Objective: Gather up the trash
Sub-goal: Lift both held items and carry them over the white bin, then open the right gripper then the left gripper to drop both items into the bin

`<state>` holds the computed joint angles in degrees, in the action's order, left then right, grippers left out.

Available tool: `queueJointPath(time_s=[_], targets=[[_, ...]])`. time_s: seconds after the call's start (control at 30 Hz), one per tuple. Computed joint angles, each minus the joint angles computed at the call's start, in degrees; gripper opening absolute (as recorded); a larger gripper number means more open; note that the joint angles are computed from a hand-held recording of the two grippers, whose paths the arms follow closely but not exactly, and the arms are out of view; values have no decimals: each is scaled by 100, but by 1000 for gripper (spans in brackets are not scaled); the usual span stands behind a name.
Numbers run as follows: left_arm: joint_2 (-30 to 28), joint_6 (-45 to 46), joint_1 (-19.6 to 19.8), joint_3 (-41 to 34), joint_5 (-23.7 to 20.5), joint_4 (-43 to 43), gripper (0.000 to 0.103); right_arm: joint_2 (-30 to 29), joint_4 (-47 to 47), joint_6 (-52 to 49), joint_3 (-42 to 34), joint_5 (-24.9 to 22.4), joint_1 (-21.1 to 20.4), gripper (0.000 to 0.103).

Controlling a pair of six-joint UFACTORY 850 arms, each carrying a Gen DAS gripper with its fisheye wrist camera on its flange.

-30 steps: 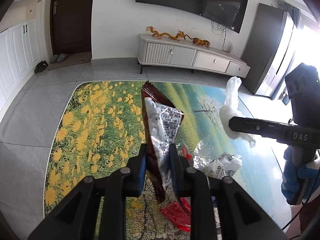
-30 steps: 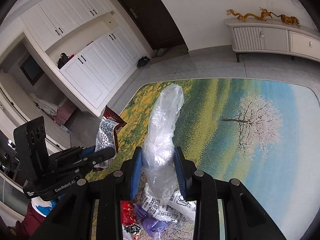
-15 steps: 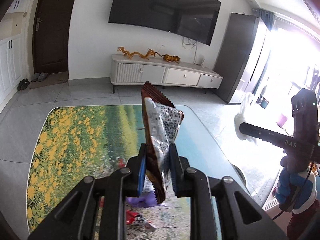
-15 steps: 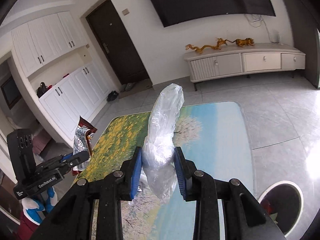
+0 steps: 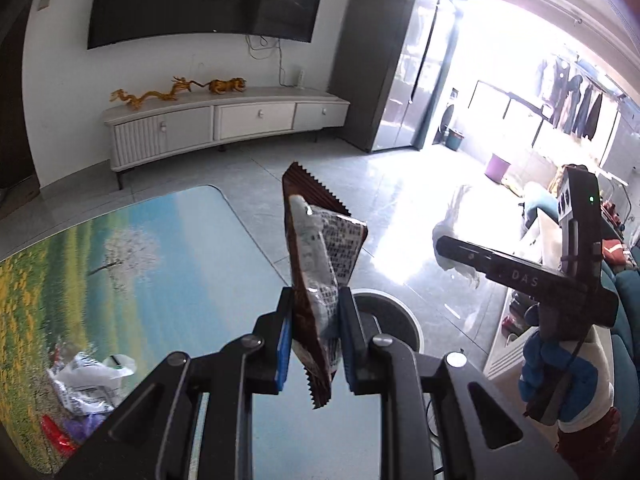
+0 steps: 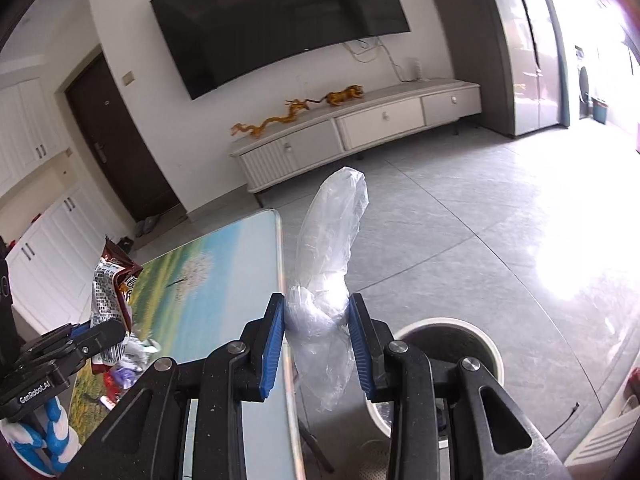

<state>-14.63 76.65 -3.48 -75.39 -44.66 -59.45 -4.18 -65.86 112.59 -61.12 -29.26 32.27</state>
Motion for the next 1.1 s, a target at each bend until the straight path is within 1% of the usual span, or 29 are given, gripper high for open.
queueJointPath(time_s=[0.1,0.23,0.43,0.5,0.53,0.6,0.63,0.67,0.77,0.83,0.93,1.03,1.1], targets=[[-272,-335,-422,-169,130,390,20,95,238,47,313,89,-267,30],[-733,-898,-909,-490,211,881,20,128,544,-9,696,472,-673,31],[-1461,-1722,-1472,-1080,230,1631,20,-17,1116,-448,1047,1072,-1197,32],[-1665,-1889,-1603,-1232,176,1784,22,-110,1418,-692,1091,1193,-1307,37],[-1762,-1974,-1664,-1310,149,1838,22,-149,1552,-806,1110,1225,-1363,41],[-1980,-2157,-1758,-1530,1,1945,22,-171,1608,-790,1200,1323,-1439,47],[-2075,-2252,-1799,-1620,-64,1980,25,-166,1648,-781,1253,1362,-1460,51],[-2146,-2350,-1847,-1694,-115,2009,26,-163,1684,-750,1282,1336,-1447,53],[-2371,-2464,-1899,-1925,-359,1943,35,-126,1662,-617,1389,1364,-1499,53],[-2377,-2463,-1917,-1884,-366,1884,52,-65,1615,-520,1460,1348,-1523,53],[-2384,-2419,-1915,-1865,-402,1776,53,81,1466,-274,1569,1274,-1524,53],[-2249,-2368,-1944,-1686,-234,1713,53,242,1344,-78,1646,1149,-1492,53],[-2082,-2241,-1879,-1513,-90,1631,53,336,1179,85,1687,1070,-1464,53]])
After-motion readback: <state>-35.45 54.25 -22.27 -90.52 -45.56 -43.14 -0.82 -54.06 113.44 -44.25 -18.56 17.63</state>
